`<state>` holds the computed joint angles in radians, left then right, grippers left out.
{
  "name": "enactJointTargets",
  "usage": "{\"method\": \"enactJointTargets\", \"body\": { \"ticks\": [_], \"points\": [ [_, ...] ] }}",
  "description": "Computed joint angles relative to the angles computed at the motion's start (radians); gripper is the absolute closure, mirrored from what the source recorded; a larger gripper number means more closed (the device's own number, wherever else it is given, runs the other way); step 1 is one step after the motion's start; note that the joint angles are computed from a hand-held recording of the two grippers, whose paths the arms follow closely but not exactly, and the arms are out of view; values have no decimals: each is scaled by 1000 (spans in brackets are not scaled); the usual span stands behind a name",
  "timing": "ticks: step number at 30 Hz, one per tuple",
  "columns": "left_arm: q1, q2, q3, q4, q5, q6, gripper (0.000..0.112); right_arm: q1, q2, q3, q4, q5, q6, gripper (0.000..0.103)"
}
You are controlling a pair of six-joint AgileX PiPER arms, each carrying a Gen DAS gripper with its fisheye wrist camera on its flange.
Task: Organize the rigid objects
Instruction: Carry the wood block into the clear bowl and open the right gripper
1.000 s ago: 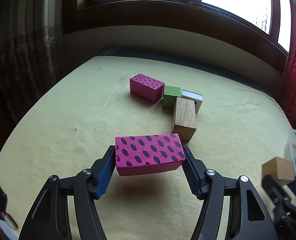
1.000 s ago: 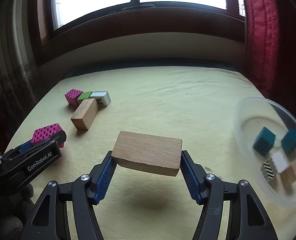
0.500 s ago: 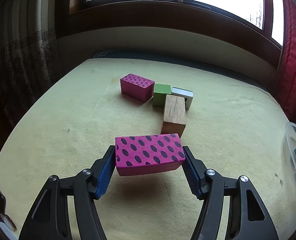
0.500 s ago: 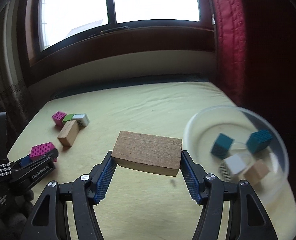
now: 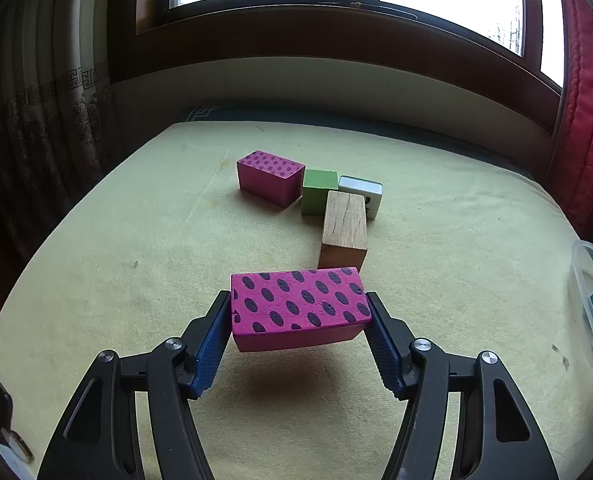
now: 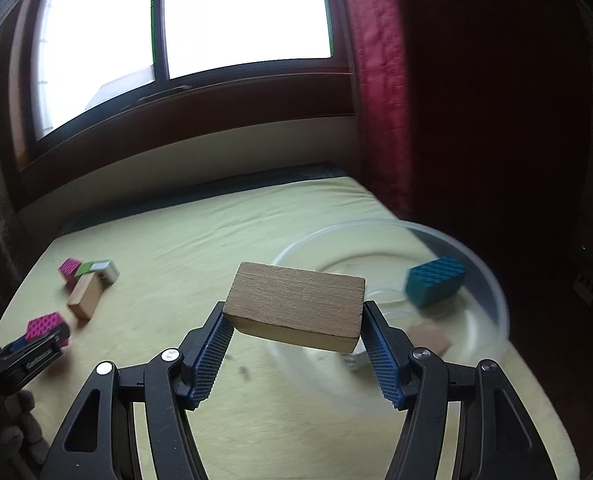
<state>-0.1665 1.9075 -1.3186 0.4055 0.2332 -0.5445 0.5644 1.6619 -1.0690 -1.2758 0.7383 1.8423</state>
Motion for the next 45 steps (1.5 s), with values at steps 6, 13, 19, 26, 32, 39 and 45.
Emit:
{"method": "enactJointTargets", "body": {
  "ticks": [6,13,19,26,32,39,45],
  "points": [
    [-7,-8,9,70,-2,-64,47,-37,-33,45,-19,32,60,36],
    [-17,-13,15,149,5,-138,47,-93,-52,93,-19,20,89,35],
    [-25,-17,14,167,11,-150,47,-137,-77,144,-33,-35,146,26],
    [-47,-29,7,91,15,-60,47,-147,-99,180,-39,-23,128,26],
    [-99,-57,16,12,10,50,47,-149,-122,228,-50,-25,106,26],
    [-191,-82,7,-170,22,275,47,-196,-149,283,-71,-80,151,26],
    [-272,-83,-25,-389,53,516,47,-199,-158,307,-120,-92,217,26]
  ]
}}
